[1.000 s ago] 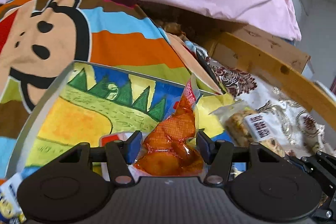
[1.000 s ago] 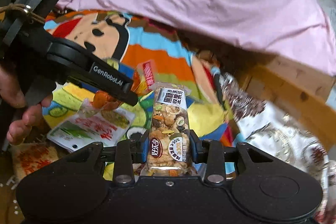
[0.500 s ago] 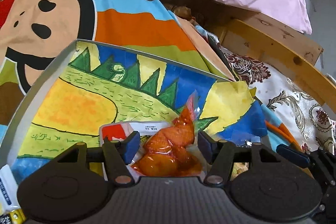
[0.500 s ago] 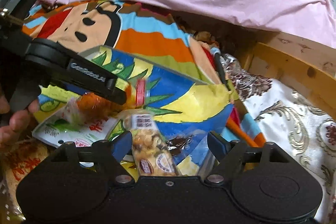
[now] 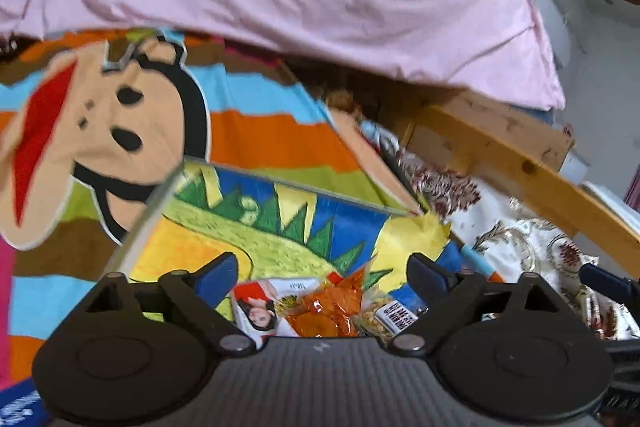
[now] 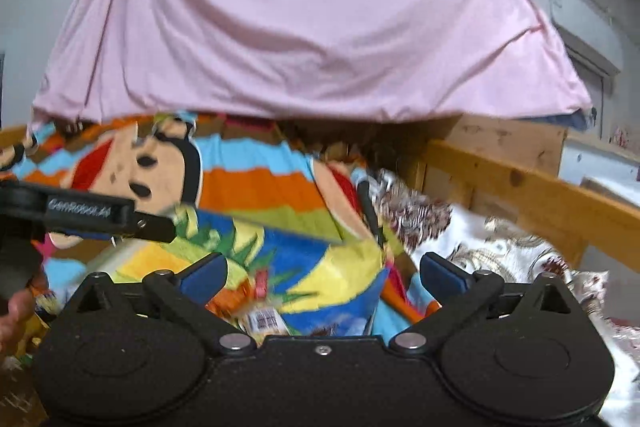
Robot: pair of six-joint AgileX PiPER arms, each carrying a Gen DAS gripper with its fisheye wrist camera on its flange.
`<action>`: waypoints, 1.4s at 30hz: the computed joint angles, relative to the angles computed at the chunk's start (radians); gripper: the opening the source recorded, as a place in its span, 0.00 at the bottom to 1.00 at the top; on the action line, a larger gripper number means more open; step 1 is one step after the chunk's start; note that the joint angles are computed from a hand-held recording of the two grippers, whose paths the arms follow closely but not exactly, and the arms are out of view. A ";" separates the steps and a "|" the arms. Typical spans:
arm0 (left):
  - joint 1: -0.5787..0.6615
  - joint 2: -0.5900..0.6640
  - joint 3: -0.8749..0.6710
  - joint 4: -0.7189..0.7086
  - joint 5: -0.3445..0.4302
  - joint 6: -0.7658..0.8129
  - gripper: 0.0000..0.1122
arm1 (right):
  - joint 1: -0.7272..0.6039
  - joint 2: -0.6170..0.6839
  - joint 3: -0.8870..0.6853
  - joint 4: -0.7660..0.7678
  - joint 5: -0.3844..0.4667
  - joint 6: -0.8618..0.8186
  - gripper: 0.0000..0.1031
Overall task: Organize snacks
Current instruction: 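Lower both bags into the tray and open both tools, then withdraw both open tools from the tray toward the snack pile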
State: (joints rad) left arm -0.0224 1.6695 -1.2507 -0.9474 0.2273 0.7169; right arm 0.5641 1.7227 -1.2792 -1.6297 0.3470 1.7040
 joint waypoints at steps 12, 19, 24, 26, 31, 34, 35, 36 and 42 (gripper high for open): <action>0.076 -0.410 0.298 -0.213 -0.019 0.274 0.91 | 0.222 -0.239 0.131 0.019 0.173 0.042 0.99; 0.158 -0.647 0.438 -0.087 0.028 0.216 0.91 | 0.431 -0.329 0.190 0.078 0.360 0.032 0.99; 0.300 -0.798 0.504 -0.017 0.163 0.152 0.91 | 0.581 -0.363 0.220 0.102 0.492 0.012 0.99; 0.411 -0.845 0.526 -0.073 0.265 0.211 0.91 | 0.638 -0.369 0.228 0.118 0.541 0.002 0.99; 0.758 -0.928 0.565 -0.168 0.575 0.336 0.91 | 0.751 -0.379 0.244 0.164 0.623 -0.030 0.99; 0.957 -0.945 0.578 -0.206 0.750 0.420 0.91 | 0.794 -0.368 0.239 0.193 0.653 -0.038 0.99; 1.005 -0.946 0.583 -0.212 0.791 0.446 0.91 | 0.805 -0.362 0.235 0.204 0.660 -0.037 0.99; 1.045 -0.950 0.589 -0.213 0.823 0.468 0.91 | 0.813 -0.357 0.232 0.212 0.664 -0.036 0.99; 1.213 -0.961 0.637 -0.235 0.947 0.595 0.91 | 0.842 -0.317 0.206 0.261 0.668 -0.069 0.99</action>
